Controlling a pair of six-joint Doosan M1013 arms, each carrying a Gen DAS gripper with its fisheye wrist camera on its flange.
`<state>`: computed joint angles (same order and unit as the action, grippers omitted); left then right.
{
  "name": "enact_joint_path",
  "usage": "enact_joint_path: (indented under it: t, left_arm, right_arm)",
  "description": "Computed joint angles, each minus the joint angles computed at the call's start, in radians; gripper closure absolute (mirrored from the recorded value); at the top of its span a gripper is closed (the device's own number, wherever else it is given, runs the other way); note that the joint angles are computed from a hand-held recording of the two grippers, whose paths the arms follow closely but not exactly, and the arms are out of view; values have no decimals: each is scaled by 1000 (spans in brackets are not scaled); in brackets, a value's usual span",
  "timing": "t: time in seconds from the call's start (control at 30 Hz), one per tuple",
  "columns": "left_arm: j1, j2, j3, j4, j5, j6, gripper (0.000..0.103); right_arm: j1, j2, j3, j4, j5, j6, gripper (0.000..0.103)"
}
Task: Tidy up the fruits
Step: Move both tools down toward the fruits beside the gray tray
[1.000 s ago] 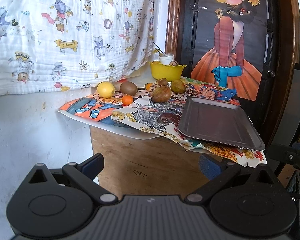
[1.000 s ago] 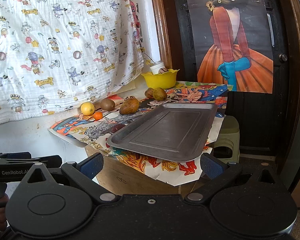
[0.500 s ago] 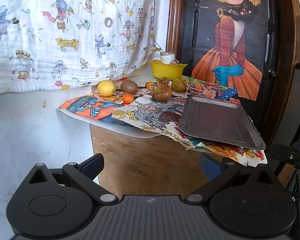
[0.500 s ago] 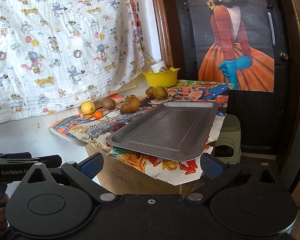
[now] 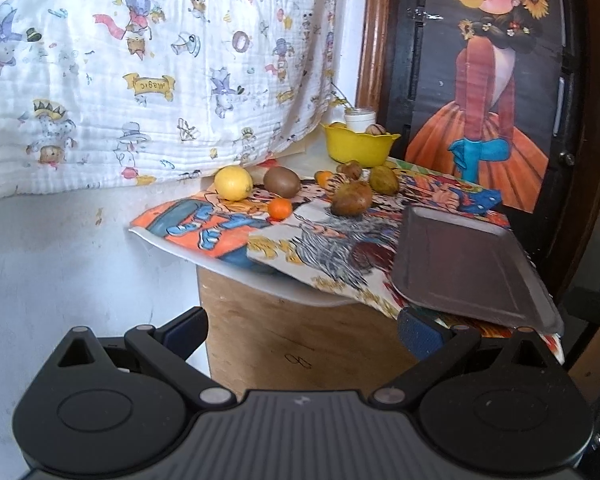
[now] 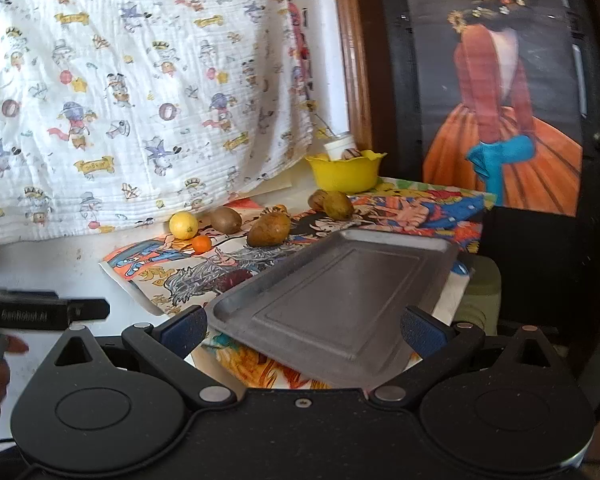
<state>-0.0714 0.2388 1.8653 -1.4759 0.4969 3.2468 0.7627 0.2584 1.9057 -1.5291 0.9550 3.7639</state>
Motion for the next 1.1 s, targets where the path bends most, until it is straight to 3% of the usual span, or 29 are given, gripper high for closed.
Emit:
enact_joint_path:
  t: [0.37, 0.53, 0.67, 0.73, 0.8, 1.1]
  left_arm:
    - [-54, 65, -133, 158, -109, -203, 0]
    - [-77, 105, -205, 280, -137, -318, 0]
    - [-96, 141, -259, 335, -176, -323, 0]
    - [-101, 164, -291, 375, -170, -335, 0]
    - [-104, 186, -322, 401, -154, -338, 0]
    - [-115, 290, -443, 498, -66, -391, 3]
  right_arm:
    - [-139, -51, 13, -85, -208, -137, 0]
    - [-218, -60, -13, -83, -355, -147, 0]
    - [-289, -51, -52, -53, -501, -105, 0]
    - [-325, -36, -90, 49, -572, -174, 0]
    - [-352, -12, -138, 232, -608, -351, 0]
    - [-425, 141, -345, 882, -675, -1083, 5]
